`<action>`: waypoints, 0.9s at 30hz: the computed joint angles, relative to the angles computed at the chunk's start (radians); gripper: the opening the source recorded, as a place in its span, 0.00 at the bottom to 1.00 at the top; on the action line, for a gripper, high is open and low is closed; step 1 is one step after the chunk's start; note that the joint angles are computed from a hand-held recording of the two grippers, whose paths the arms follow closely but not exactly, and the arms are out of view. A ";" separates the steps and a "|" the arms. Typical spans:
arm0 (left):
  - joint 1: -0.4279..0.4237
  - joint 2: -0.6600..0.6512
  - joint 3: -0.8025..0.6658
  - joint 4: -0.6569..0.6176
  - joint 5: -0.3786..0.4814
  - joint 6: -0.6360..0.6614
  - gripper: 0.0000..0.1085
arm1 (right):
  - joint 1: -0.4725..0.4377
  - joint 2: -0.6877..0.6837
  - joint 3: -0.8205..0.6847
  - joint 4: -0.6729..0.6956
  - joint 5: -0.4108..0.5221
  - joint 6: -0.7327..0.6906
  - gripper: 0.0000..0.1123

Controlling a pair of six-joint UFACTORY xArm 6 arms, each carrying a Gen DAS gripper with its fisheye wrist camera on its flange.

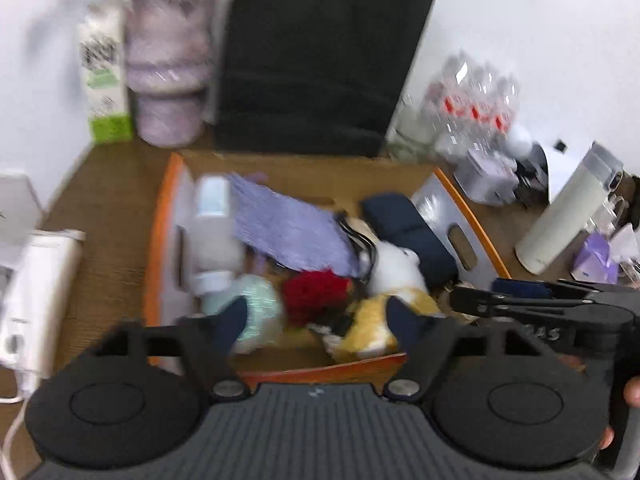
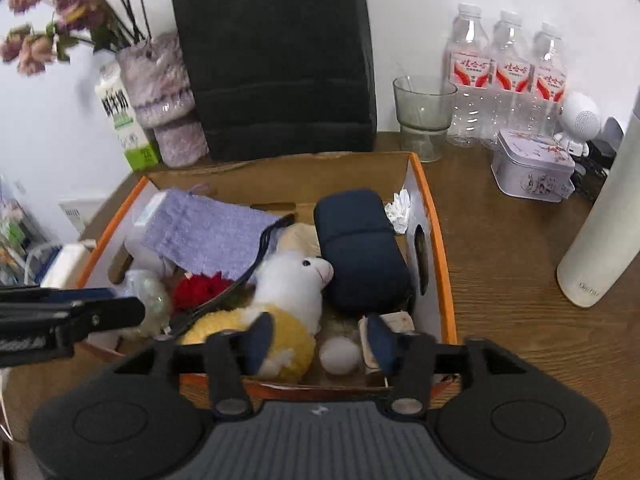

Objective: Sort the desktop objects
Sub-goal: 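Drop the white cap from the right tool and the orange item from the left tool into the box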

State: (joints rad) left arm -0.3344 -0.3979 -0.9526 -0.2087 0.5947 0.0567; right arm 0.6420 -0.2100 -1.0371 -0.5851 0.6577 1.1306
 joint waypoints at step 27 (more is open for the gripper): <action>0.014 -0.365 0.379 -0.060 -0.230 0.126 0.13 | 0.394 -0.347 0.427 -0.634 0.100 0.585 0.70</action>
